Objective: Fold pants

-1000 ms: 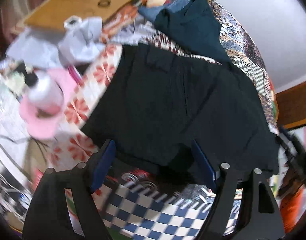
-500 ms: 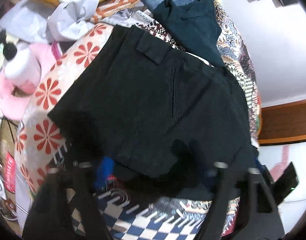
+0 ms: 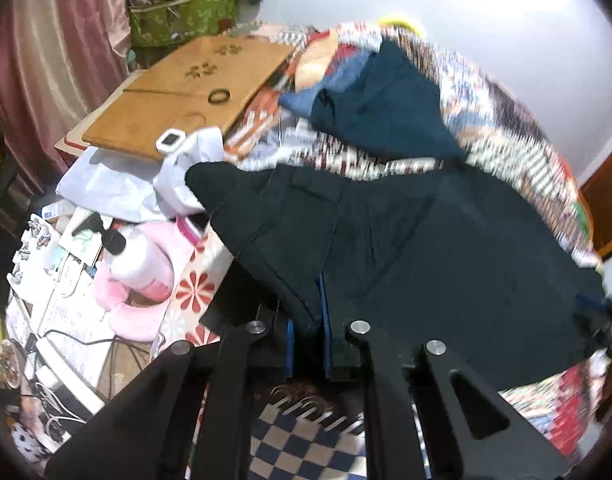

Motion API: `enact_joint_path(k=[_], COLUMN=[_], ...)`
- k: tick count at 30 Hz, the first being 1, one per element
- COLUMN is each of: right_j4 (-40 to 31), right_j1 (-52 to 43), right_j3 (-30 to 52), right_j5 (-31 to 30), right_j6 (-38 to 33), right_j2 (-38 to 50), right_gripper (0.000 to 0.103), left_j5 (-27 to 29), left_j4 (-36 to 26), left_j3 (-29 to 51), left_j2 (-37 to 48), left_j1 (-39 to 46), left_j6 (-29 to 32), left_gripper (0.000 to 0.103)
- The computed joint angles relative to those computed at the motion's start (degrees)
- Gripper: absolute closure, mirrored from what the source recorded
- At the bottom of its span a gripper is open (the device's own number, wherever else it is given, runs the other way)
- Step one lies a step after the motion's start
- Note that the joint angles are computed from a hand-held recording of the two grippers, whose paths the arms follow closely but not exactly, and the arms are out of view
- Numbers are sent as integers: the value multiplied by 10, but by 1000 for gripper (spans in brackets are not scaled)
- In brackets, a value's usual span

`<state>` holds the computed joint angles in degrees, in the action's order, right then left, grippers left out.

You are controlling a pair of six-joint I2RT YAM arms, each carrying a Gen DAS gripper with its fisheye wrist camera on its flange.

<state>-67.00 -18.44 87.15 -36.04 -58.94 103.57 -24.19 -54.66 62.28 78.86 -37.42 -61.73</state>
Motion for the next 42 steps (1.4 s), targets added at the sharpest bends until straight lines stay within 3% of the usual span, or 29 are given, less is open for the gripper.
enact_joint_path(k=[5, 7, 12, 16, 20, 21, 23, 27, 29, 32, 38, 42], right_j4=[8, 12, 72, 94, 83, 79, 51, 7, -14, -46, 26, 37], right_j1=[17, 34, 101, 139, 122, 104, 75, 10, -13, -50, -140, -190], right_j3=[20, 36, 43, 43, 23, 18, 30, 37, 39, 42, 3, 26], right_j5=[-11, -20, -1, 57, 72, 59, 45, 25, 19, 15, 14, 20], right_j6=[36, 65, 153, 180, 145, 138, 131, 95, 80, 41, 35, 53], right_j2=[-15, -15, -4, 27, 33, 31, 36, 36, 34, 31, -12, 6], right_gripper=[55, 54, 40, 40, 35, 30, 28, 27, 27, 27, 27, 27], left_j5=[62, 58, 35, 9, -32, -37, -45, -41, -26, -10, 10, 19], left_j4=[84, 97, 60, -10, -87, -93, -99, -79, -56, -32, -25, -39], left_j3=[-83, -96, -93, -79, -43, -36, -15, 33, 58, 114, 255, 354], left_j2=[11, 12, -9, -45, -61, -64, -58, -10, 23, 86, 215, 307], left_j1=[16, 8, -18, -45, -64, -62, -52, -29, -22, -23, -45, -65], left_j6=[1, -9, -24, -45, -59, -56, -41, 4, 27, 50, 109, 162], left_gripper=[86, 83, 71, 54, 38, 37, 37, 36, 26, 25, 25, 24])
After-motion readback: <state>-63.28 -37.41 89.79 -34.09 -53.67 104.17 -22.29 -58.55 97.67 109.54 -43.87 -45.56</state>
